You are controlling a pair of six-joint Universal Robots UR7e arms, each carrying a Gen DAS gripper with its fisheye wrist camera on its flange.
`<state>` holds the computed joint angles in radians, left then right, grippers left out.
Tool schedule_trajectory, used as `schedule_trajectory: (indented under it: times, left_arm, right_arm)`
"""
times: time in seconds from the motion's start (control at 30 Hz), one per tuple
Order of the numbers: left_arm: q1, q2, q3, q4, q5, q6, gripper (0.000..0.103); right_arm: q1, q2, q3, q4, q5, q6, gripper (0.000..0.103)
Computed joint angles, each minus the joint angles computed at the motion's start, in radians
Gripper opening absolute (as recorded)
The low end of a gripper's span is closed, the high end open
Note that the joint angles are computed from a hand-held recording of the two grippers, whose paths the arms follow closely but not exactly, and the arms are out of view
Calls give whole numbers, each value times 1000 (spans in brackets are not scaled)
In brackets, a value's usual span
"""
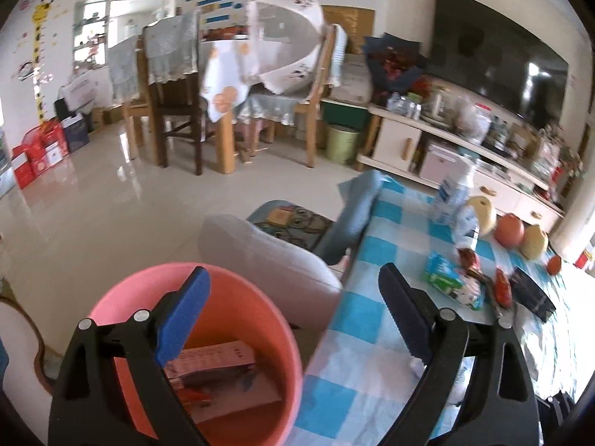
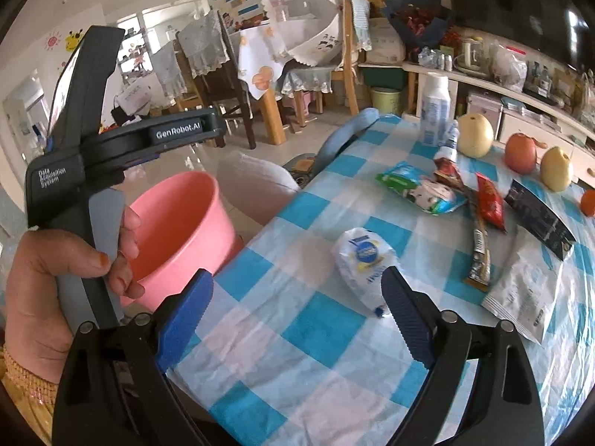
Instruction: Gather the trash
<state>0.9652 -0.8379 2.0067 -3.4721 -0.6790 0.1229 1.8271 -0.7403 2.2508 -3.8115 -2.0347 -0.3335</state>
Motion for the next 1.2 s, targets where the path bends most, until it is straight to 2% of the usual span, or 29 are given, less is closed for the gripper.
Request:
schedule_trajectory:
  times: [0.2,0.47,0.93,1.2]
  left_arm:
    - [-15,33,-11,35,-31,2,92]
    - [-42,91,-35,69,-30,17,92]
    - [-76,149,-54,102,-90,20,92]
    - [-70,168,-82,137,-192,-40,92]
  right_arm:
    - [-45,-46,46,-61,30,-1,95]
    - [-103,-110,89,-73,50,5,95]
    - [-193,-233,173,-127,79,2,96]
    - [-293,-343,203,-97,100,10,96]
